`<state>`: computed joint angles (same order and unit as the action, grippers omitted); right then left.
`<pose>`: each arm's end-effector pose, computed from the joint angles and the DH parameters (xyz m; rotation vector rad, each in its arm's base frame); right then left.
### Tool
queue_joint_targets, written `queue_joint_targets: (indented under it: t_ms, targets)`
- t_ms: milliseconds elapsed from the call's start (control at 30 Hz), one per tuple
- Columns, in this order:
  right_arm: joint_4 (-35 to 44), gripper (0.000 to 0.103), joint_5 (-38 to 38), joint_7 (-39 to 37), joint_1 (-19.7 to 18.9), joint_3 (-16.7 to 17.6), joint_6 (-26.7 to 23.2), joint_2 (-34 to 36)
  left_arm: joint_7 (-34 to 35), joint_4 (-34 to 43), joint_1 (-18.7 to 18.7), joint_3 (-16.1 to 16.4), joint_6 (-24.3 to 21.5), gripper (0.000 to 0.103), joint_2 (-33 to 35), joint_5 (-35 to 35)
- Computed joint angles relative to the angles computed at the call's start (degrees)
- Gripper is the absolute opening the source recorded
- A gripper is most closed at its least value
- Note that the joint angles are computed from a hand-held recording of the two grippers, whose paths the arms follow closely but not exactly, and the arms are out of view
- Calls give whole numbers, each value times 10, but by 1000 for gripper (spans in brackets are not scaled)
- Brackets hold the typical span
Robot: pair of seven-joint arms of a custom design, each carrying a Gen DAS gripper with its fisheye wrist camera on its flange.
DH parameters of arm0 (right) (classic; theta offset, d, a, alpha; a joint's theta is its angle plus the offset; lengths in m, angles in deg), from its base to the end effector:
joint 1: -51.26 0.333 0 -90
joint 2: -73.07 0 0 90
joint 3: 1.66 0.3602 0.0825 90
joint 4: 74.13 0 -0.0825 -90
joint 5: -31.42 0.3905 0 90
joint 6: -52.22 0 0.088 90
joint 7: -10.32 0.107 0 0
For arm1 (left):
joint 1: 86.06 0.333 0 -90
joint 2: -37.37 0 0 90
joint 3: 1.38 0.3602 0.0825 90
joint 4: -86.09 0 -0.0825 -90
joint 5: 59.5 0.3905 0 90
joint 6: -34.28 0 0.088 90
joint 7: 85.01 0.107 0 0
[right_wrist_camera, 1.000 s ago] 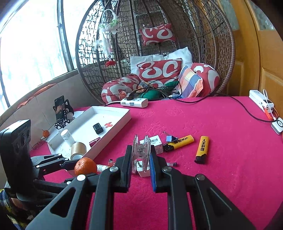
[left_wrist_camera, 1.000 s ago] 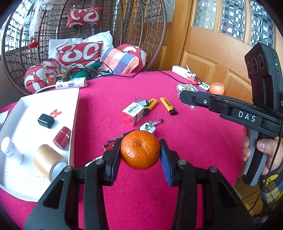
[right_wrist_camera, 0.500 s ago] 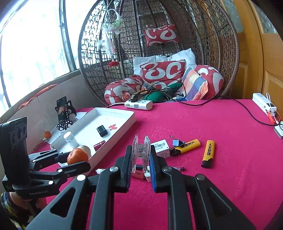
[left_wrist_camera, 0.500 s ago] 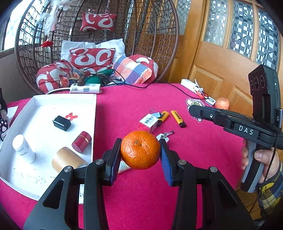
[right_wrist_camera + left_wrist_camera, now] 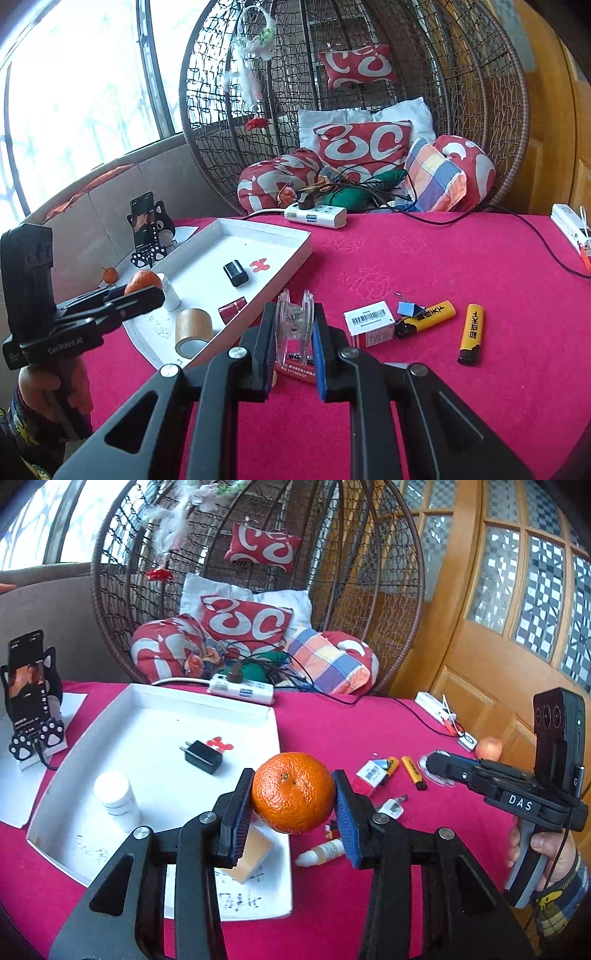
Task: Organize rigid objects
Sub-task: 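Carry the tangerine over the tray with the left tool while the right tool carries the clear piece, then release the tangerine into the tray while the right tool releases the clear piece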
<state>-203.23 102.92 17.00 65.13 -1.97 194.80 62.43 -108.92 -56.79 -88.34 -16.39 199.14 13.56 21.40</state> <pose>0.5063 0.1172 0.5241 -1.9990 0.8129 -0.2174 0.3910 -0.1911 0.5124 -1.8845 1.2645 -1.0435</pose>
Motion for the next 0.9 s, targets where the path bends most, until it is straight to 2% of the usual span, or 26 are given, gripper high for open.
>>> queue_joint_targets:
  t_ms: [200, 433, 733, 900]
  targets:
    - [12, 16, -9, -1, 15, 13, 3, 4, 13, -44, 22, 23, -16, 41, -67, -25]
    - [31, 16, -27, 12, 32, 26, -1, 20, 45, -75, 55, 33, -10, 41, -101, -70]
    - [72, 16, -84, 72, 52, 48, 5, 67, 62, -59, 102, 34, 24, 41, -52, -79]
    - [103, 16, -127, 120, 68, 68, 32, 111, 67, -37, 113, 41, 30, 41, -8, -86]
